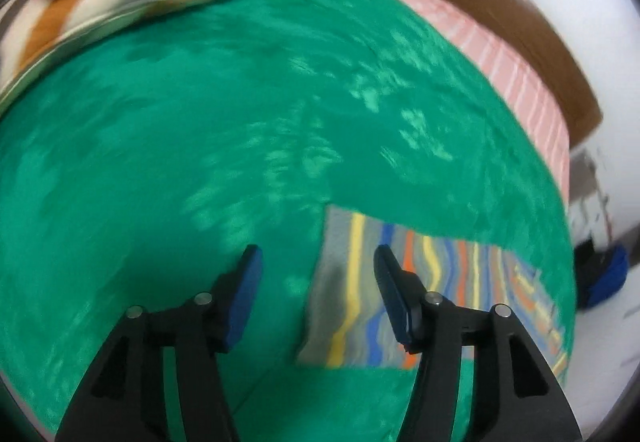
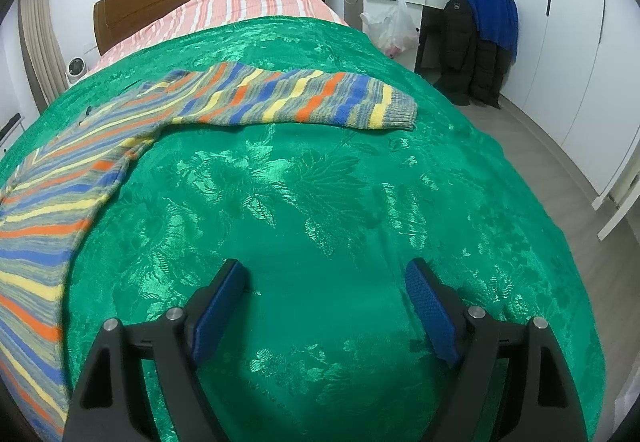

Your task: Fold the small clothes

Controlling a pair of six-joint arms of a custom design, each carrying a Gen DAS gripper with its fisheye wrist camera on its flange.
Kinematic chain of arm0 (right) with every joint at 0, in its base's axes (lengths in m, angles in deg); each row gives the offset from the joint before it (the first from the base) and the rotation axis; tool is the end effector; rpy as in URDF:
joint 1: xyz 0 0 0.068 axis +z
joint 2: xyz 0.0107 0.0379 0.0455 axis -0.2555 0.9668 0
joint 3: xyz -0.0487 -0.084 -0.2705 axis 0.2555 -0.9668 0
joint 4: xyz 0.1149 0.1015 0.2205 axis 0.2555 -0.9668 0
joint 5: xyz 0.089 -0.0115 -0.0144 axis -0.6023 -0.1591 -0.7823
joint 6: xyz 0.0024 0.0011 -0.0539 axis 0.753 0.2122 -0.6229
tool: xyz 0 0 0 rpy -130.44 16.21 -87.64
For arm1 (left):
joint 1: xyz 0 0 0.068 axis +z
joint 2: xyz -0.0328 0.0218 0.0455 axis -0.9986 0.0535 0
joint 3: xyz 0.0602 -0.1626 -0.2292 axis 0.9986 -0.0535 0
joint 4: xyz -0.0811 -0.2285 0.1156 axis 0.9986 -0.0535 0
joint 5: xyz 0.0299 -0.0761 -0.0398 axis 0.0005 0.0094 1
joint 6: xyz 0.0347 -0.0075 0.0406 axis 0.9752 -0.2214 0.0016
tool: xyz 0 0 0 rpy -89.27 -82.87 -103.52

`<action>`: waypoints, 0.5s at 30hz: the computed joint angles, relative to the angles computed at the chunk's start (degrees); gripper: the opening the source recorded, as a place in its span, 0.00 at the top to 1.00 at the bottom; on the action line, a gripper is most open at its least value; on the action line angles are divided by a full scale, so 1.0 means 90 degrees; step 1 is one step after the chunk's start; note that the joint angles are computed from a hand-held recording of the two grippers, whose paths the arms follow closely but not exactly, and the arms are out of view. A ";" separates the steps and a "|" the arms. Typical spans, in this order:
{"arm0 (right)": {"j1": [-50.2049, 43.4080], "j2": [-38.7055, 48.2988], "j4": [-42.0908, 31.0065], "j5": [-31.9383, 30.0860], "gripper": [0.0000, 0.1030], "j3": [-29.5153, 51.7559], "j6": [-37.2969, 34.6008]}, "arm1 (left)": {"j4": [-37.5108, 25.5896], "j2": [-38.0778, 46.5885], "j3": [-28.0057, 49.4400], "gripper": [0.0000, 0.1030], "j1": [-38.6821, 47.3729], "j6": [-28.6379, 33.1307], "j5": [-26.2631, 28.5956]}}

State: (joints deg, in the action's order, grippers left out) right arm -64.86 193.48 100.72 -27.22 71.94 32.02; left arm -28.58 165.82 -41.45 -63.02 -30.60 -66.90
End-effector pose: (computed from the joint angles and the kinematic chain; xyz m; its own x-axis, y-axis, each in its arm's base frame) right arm 0.2181 -0.2344 0.0377 -0.7572 0.0637 -0.6500 0.0772 0.9970 0.0077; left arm 0.3068 0.1270 0.0749 -0.5930 -0.6777 -0.4347 -0.5521 0.7353 -0.3931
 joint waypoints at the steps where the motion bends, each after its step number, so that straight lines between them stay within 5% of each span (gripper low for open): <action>1: 0.0007 -0.0002 0.0018 0.0014 0.20 -0.0008 0.0004 | -0.0295 0.0254 0.0336 0.43 -0.0137 0.0103 0.0002; 3: 0.0022 -0.0012 0.0084 0.0061 0.20 -0.0043 0.0009 | -0.0764 0.0654 0.0803 0.46 -0.0379 0.0348 -0.0154; 4: 0.0041 -0.0017 0.0117 0.0089 0.20 -0.0061 0.0017 | -0.0682 0.0722 0.0826 0.77 -0.0650 0.0467 -0.0750; 5: 0.0057 -0.0010 0.0154 0.0118 0.20 -0.0070 0.0020 | -0.0663 0.0680 0.0783 0.97 -0.0806 0.0562 -0.1113; 8: 0.0060 -0.0005 0.0189 0.0138 0.20 -0.0084 0.0001 | -0.0114 0.0509 0.0405 0.97 -0.0924 0.0330 -0.2086; 12: 0.0078 0.0001 0.0229 0.0144 0.19 -0.0101 0.0008 | -0.0054 0.0714 0.0453 0.96 -0.0967 0.0288 -0.2183; 15: 0.0081 0.0005 0.0216 0.0132 0.19 -0.0095 0.0024 | -0.0214 0.0532 0.0362 0.77 -0.1225 0.0352 -0.2535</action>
State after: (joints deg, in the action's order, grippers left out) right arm -64.13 193.53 102.67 -26.04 71.09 32.23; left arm -30.51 170.61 -38.19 -74.04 -27.43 -89.72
